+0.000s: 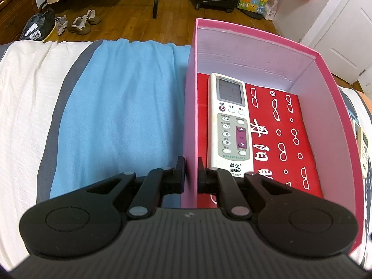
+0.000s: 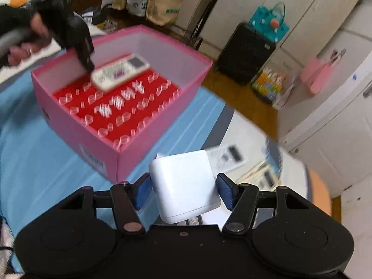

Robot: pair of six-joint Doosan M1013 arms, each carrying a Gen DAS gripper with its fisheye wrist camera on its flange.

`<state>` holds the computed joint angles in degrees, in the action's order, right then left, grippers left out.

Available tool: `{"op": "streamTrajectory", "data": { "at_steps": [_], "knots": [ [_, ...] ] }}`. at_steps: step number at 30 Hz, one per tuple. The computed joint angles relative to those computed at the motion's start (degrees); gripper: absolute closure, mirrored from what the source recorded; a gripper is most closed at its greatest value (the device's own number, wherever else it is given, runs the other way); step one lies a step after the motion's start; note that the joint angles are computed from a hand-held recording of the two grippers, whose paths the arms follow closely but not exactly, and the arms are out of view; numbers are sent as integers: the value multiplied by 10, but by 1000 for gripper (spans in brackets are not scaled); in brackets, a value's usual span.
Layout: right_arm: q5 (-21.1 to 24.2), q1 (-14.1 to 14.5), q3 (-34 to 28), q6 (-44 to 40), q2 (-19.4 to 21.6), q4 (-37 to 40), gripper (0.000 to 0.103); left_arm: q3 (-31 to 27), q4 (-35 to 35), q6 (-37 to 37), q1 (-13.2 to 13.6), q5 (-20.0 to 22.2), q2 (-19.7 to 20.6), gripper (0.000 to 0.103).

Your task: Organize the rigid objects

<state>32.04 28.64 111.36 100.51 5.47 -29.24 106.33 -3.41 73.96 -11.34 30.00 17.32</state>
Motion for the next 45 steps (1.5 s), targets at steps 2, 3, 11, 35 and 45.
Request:
{"op": "streamTrajectory", "data": {
  "at_steps": [2, 3, 11, 35, 45],
  "knots": [
    [1, 6, -11, 1, -3, -7, 37, 0, 0, 6, -1, 1, 0, 96],
    [-2, 6, -15, -7, -4, 1, 37, -1, -2, 8, 0, 1, 0, 96],
    [-24, 18, -68, -98, 29, 112, 37, 1, -26, 40, 5, 3, -1, 95],
    [88, 14, -180, -264, 184, 438, 36, 2, -118, 130, 24, 3, 3, 92],
    [60, 3, -146, -208, 117, 391, 34, 0, -95, 110, 19, 5, 2, 93]
  ]
}}
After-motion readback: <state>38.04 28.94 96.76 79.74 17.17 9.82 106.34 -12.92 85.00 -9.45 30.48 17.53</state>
